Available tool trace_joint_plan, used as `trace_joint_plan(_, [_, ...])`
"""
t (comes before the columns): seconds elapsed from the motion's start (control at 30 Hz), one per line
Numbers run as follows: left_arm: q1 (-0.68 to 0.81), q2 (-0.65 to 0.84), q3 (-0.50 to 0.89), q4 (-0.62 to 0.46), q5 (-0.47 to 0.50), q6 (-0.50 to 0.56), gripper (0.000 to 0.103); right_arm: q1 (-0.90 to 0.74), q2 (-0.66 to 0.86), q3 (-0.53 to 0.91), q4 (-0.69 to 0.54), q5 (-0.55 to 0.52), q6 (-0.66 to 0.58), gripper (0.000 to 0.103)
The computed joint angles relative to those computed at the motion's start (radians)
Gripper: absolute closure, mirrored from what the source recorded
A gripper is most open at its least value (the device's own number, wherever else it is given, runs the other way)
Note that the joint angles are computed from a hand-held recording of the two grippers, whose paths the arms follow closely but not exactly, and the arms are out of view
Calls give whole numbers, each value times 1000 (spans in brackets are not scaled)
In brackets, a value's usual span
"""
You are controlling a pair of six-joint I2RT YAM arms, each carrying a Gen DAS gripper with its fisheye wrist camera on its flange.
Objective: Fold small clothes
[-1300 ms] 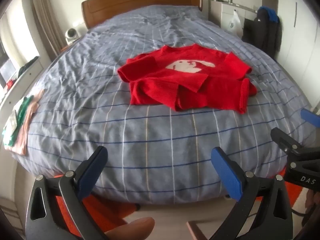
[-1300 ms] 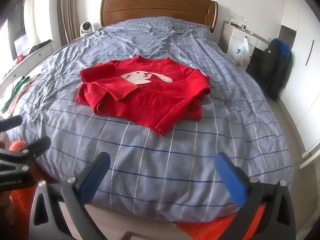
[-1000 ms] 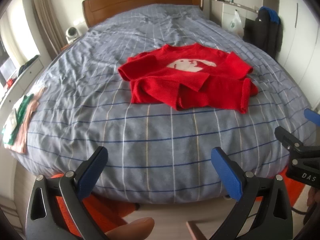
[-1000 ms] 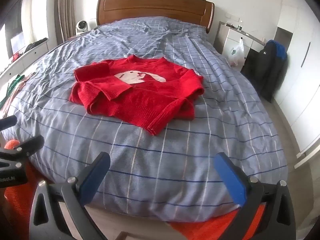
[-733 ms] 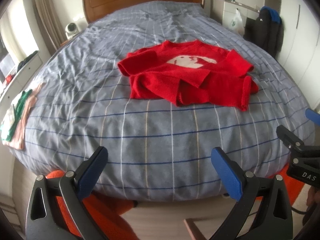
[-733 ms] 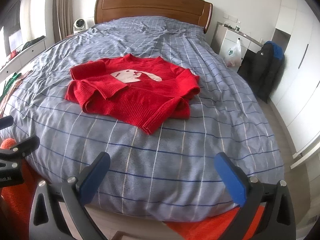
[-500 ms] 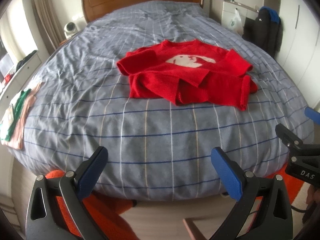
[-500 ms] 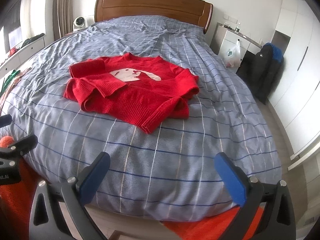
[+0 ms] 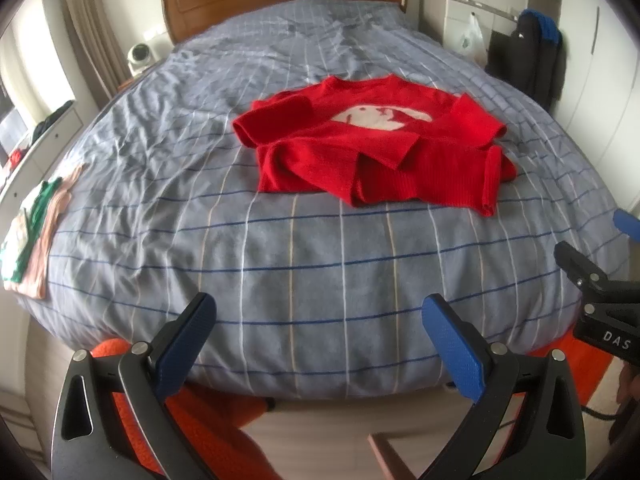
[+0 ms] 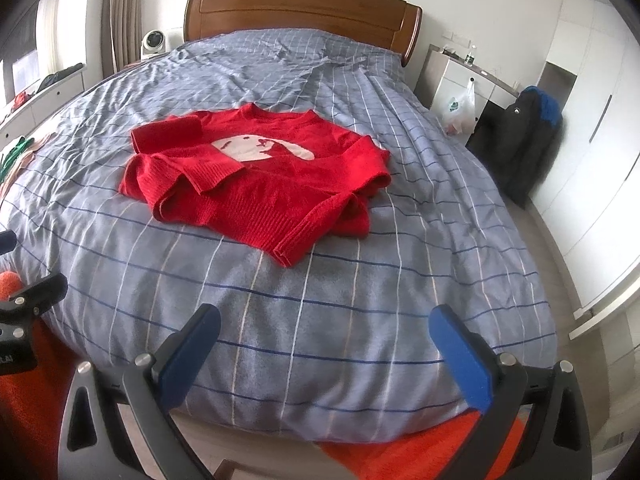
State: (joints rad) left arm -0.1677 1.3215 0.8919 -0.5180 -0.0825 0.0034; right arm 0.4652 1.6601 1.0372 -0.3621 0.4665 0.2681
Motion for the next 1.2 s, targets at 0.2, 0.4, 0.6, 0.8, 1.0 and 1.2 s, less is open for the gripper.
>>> trace_joint_plan(0.2, [1,-2,-10,12,-4,4,0,-7,5,3,-4,1,8,0])
trace_joint_plan(0.4, [2,7,-8,7,-9,9,0,-9,12,7,-16,0,13,0])
trace_joint_plan(0.6, [8,12,-13,29,-18,10,0,-19,-3,-9,5,-37,29,0])
trace_joint_plan(0.8, [31,14,-18,52,2,23,0,-52,-35,-48,64,-159,53,0])
trace_joint_plan(1.0, [42,40,-7,47,46,30,0,-79,-26,-73,93,-203,66,0])
trace_joint_plan(1.2, [44,54,3,34,68,25,0,-152,64,-51,230,-285,8,0])
